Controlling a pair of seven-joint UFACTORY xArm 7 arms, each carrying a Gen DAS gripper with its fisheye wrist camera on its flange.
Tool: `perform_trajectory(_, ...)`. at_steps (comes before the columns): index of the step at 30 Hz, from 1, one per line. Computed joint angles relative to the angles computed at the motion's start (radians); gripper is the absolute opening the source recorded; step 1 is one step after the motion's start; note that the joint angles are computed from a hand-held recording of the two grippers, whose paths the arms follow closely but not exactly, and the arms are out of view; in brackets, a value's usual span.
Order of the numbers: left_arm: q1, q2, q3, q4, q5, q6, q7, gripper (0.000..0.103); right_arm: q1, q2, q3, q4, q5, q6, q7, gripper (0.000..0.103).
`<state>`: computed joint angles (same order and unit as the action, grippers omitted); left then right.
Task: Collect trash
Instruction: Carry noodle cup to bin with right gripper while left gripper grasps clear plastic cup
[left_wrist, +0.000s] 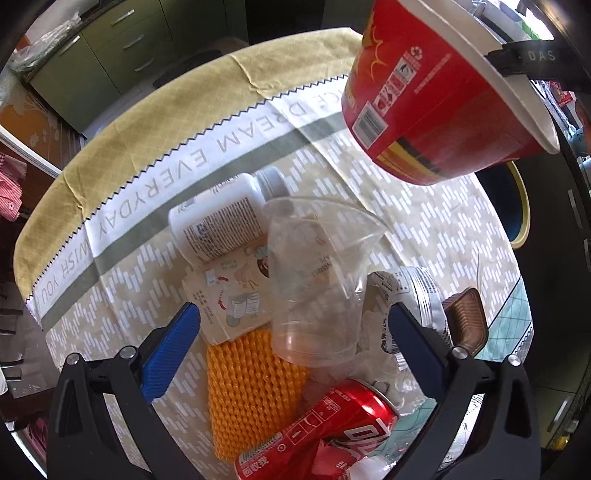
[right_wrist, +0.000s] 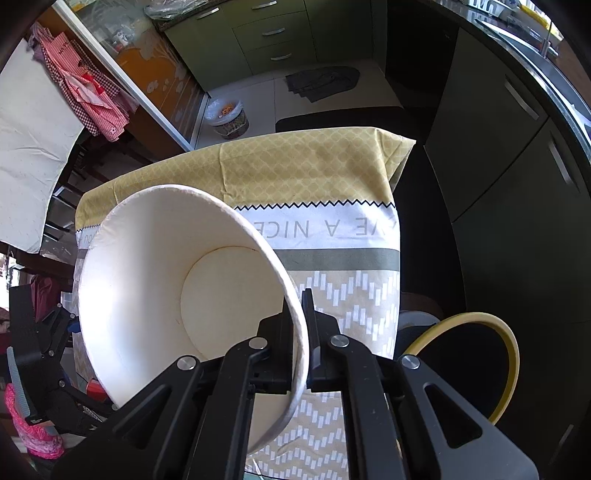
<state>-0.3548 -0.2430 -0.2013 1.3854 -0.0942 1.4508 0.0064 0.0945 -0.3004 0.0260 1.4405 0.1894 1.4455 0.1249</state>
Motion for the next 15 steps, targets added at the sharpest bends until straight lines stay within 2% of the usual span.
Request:
perform_trajectory(6, -0.009, 0.033, -0.002, 0.012, -0.032, 0.001, -0.018, 0.095, 0.000, -0.019, -0.002, -0.028, -0.001, -0.010, -0.012, 0.005)
perform_trajectory(7, -0.010, 0.038, 0.000, 0.015, -0.041, -0.001, -0.022, 0.092, -0.001, -0.024, -0.004, -0.034, -0.002, -0.010, -0.013, 0.005)
perform_trajectory(9, -0.010, 0.052, 0.003, 0.028, -0.057, 0.014, -0.038, 0.069, -0.004, -0.035, -0.010, -0.045, 0.003, -0.010, -0.016, 0.005)
perform_trajectory(11, -0.008, 0.067, 0.009, 0.041, -0.079, 0.027, -0.052, 0.057, -0.009, -0.046, -0.015, -0.054, 0.003, -0.009, -0.017, 0.005)
perform_trajectory(15, -0.009, 0.078, 0.010, 0.059, -0.092, 0.017, -0.065, 0.053, -0.020, -0.072, -0.028, -0.082, 0.004, -0.009, -0.027, 0.006)
